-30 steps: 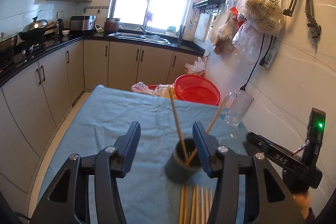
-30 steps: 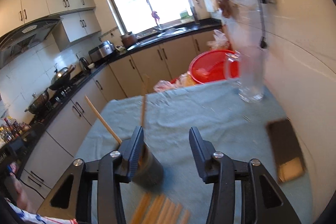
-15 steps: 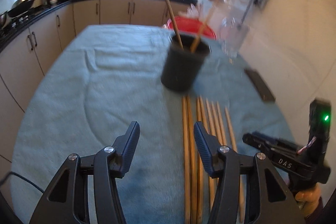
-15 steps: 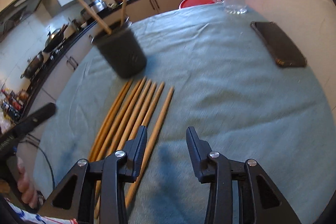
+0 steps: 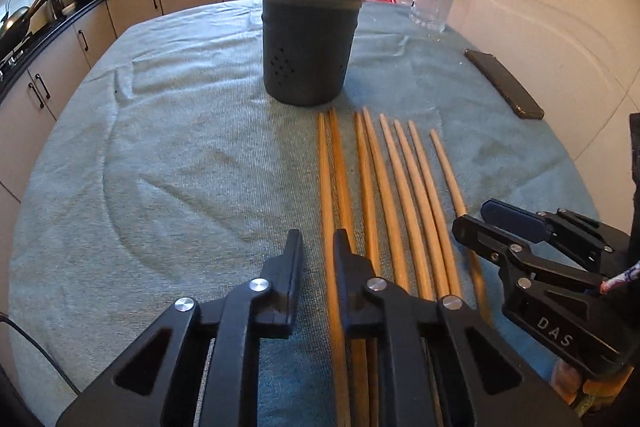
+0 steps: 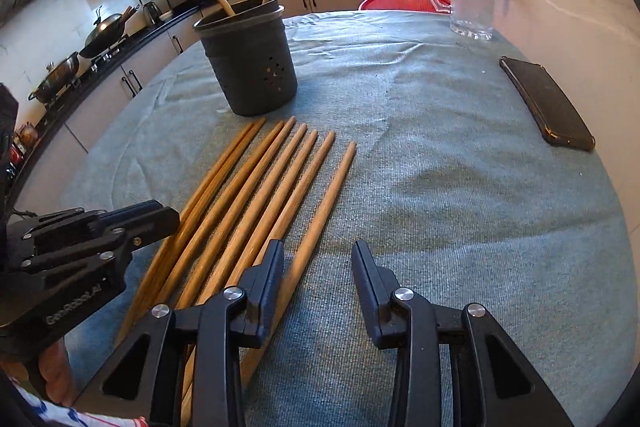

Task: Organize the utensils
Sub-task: 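Withdraw both tools from the holder back to the remaining chopsticks, then grasp another chopstick with the right tool while the left tool grasps one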

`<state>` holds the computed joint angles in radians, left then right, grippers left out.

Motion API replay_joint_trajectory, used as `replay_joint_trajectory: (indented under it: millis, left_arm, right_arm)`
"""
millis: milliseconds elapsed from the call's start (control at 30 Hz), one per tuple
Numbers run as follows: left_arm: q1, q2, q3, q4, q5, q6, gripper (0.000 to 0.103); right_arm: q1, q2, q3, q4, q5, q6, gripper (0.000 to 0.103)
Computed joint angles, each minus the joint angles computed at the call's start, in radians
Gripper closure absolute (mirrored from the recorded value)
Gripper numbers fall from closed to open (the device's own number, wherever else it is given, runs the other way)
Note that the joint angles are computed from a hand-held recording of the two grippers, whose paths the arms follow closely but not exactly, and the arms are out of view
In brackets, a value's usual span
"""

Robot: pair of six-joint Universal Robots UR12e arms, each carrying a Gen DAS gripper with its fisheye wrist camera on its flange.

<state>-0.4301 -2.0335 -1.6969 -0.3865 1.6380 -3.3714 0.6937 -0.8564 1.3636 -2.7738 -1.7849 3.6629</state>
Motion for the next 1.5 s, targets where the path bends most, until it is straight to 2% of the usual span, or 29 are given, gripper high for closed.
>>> replay_joint_trajectory:
  millis: [200, 400, 433, 500, 600, 800, 867, 967, 1000, 1033, 1067, 1200, 1233, 1333, 1400, 1500]
  left_arm:
    - [0.002, -0.002, 0.000, 0.003, -0.008, -0.005, 0.092]
    - [0.013, 0.005, -0.012, 0.012, -0.013, -0.042, 0.092]
    - [0.019, 0.009, -0.019, 0.014, -0.022, -0.058, 0.092]
    - [0.025, 0.014, -0.024, 0.009, -0.028, -0.082, 0.092]
    - [0.035, 0.026, -0.034, -0.001, -0.029, -0.116, 0.092]
    - [0.049, 0.036, -0.033, -0.044, -0.023, -0.110, 0.092]
    - [0.056, 0.038, -0.028, -0.054, -0.050, -0.107, 0.092]
    - [0.061, 0.044, -0.027, -0.022, -0.084, -0.099, 0.092]
    - [0.062, 0.043, -0.021, -0.025, -0.099, -0.095, 0.090]
    - [0.061, 0.041, -0.011, -0.037, -0.106, -0.089, 0.085]
    - [0.059, 0.035, 0.005, -0.060, -0.105, -0.077, 0.079]
    - [0.048, -0.002, 0.068, -0.140, -0.067, -0.019, 0.079]
    - [0.051, -0.012, 0.085, -0.173, -0.078, -0.015, 0.080]
    - [0.059, -0.033, 0.118, -0.238, -0.089, -0.010, 0.097]
    - [0.061, -0.033, 0.116, -0.238, -0.093, -0.008, 0.097]
    - [0.062, -0.021, 0.098, -0.233, -0.079, -0.015, 0.097]
  right_arm:
    - [0.004, 0.007, -0.013, 0.014, -0.018, -0.025, 0.065]
    - [0.012, 0.020, -0.049, 0.078, -0.060, -0.067, 0.065]
    - [0.014, 0.023, -0.059, 0.095, -0.071, -0.073, 0.066]
    - [0.015, 0.026, -0.070, 0.120, -0.085, -0.076, 0.075]
    - [0.007, 0.018, -0.062, 0.128, -0.074, -0.069, 0.081]
    - [-0.005, -0.009, -0.024, 0.141, -0.088, -0.048, 0.081]
    - [-0.014, -0.017, -0.018, 0.156, -0.065, -0.051, 0.082]
    - [-0.027, -0.025, -0.019, 0.187, -0.026, -0.057, 0.082]
    - [-0.031, -0.027, -0.021, 0.199, -0.016, -0.060, 0.082]
    - [-0.034, -0.028, -0.025, 0.214, -0.004, -0.062, 0.082]
    - [-0.037, -0.028, -0.029, 0.225, 0.003, -0.062, 0.082]
    - [-0.048, -0.029, -0.045, 0.276, 0.044, -0.058, 0.083]
    - [-0.050, -0.028, -0.051, 0.288, 0.051, -0.060, 0.083]
    - [-0.056, -0.022, -0.071, 0.319, 0.073, -0.074, 0.087]
    - [-0.058, -0.015, -0.089, 0.340, 0.079, -0.091, 0.093]
    - [-0.052, -0.005, -0.111, 0.365, 0.070, -0.157, 0.094]
